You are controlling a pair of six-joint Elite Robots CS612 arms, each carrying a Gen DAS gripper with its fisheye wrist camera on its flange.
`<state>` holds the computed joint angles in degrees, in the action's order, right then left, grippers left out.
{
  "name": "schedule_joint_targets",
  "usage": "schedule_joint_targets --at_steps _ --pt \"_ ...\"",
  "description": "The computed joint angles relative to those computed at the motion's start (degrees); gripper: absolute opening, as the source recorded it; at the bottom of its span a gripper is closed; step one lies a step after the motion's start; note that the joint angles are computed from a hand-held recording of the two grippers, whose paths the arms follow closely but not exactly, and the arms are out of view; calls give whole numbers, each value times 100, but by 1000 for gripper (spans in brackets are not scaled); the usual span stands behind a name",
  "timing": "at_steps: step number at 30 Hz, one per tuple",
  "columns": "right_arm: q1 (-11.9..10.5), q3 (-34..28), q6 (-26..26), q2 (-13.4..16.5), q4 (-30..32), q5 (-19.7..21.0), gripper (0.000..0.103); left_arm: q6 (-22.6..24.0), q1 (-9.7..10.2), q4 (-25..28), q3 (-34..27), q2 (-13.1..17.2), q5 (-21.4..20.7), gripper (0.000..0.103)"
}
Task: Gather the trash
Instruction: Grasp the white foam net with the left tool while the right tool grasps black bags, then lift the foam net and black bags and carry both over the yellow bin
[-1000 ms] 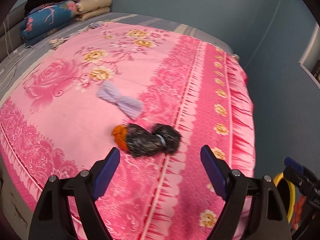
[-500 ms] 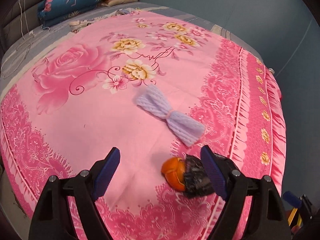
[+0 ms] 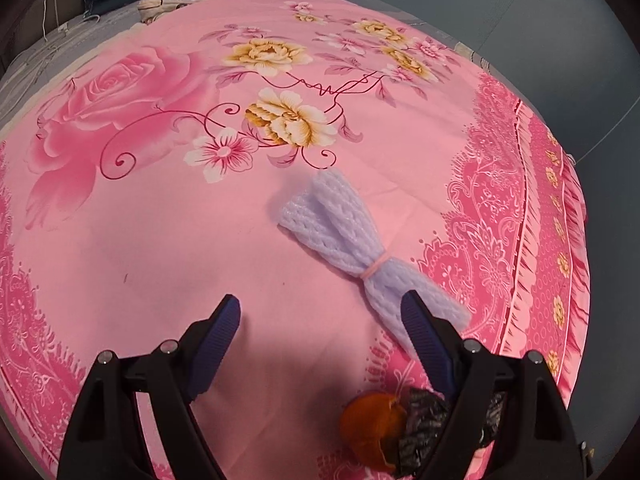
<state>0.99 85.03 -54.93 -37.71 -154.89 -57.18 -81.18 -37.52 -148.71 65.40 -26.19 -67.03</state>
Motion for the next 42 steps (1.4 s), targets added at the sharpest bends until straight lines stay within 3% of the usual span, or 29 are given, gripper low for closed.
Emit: schedule_joint_targets --at_steps 5,9,14,16,19,21,23,27,31,42 --pt "166 -101 -200 207 -341 -125 81 -35 156 -434 -93 176 -371 79" --pt "257 -281 -269 309 -118 -266 80 28 261 -843 -139 305 -696 79" --pt "371 -489 -313 469 37 -504 79 292 304 -972 -219 390 -685 77" --pt "412 -556 -299 511 130 -570 73 346 302 -992 -249 413 -645 74" --pt "484 -591 -329 588 44 -770 64 544 294 -1127 -276 445 -635 59" --pt "504 -621 -286 613 114 -800 53 659 291 -1326 -290 477 -712 36" --pt "511 -573 -284 615 -32 -796 44 743 281 -1516 -313 508 -783 23" --pt "509 -513 -265 610 -161 -775 34 725 259 -1577 -287 499 -713 12" --pt "460 -497 -217 586 -104 -697 28 563 244 -1924 -55 419 -690 8" --pt "176 -283 -244 199 531 -357 27 427 111 -2239 380 117 -400 7"
